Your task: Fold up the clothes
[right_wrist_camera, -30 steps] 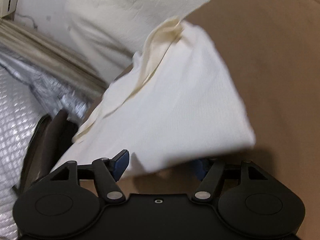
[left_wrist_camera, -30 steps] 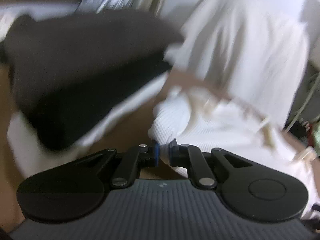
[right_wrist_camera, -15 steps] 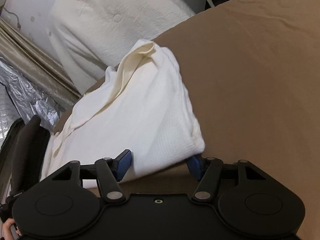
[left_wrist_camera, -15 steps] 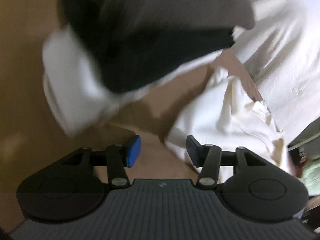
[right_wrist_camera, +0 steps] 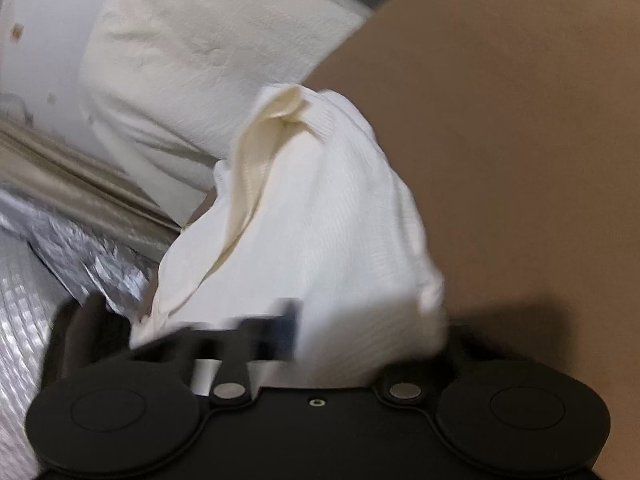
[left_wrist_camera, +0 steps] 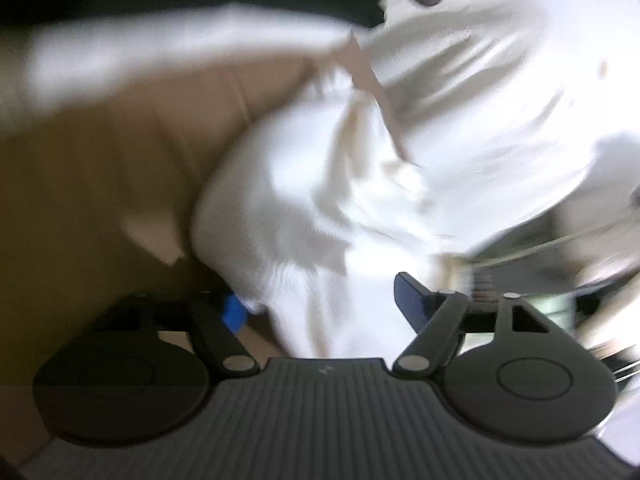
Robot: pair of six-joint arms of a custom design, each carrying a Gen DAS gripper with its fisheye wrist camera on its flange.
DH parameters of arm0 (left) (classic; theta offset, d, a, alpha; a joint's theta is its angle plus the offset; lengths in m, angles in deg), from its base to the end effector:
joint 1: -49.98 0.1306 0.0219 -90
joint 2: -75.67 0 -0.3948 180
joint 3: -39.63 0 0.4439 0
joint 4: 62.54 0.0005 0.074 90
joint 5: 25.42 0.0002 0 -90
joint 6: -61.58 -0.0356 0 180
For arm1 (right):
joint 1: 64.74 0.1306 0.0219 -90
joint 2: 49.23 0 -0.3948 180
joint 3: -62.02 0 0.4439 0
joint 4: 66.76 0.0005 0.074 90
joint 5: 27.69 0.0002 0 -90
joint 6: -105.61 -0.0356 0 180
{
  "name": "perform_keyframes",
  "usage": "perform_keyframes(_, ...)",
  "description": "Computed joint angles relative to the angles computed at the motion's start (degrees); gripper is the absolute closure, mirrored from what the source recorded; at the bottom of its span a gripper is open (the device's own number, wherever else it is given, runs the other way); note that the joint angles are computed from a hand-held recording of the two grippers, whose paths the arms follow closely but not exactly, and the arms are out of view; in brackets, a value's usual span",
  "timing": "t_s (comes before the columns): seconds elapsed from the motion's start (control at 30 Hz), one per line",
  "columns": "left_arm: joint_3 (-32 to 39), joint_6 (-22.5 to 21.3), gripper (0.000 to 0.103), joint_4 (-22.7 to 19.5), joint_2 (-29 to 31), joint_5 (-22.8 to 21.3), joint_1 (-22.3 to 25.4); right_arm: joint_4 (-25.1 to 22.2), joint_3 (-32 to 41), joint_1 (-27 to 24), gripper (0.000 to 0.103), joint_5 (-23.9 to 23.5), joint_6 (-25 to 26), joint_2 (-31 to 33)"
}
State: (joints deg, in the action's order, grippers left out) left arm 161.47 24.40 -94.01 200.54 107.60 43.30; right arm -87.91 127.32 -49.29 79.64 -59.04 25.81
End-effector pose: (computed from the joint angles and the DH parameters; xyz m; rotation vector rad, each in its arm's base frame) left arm 0.7651 -0.1146 0.3742 -0.4591 2.2860 -1.3773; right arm 0.4367 0.1092 0.3813 1.2170 1.7682 0.6280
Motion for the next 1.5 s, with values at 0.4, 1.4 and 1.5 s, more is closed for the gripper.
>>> perform_keyframes(0.4,-1.2,-20.0,0.098,-9.1,-7.7,-11.6,-1.9,-9.5,6.5,7.2,0.094,14.0,7.2,-2.6)
perform_keyframes(1.4,-8.9,-49.3,0.056,-27.9,-16.0,-29.9,-0.5,-47.5,6.4,34.7,0.087,30.6,-18.5,-7.1)
perform_keyframes(1.5,-7.3,-48.9,0.1,-30.8,-14.3,-26.9,0.6,-44.3,4.0,33.4,0.09,30.3,-17.6,-8.6)
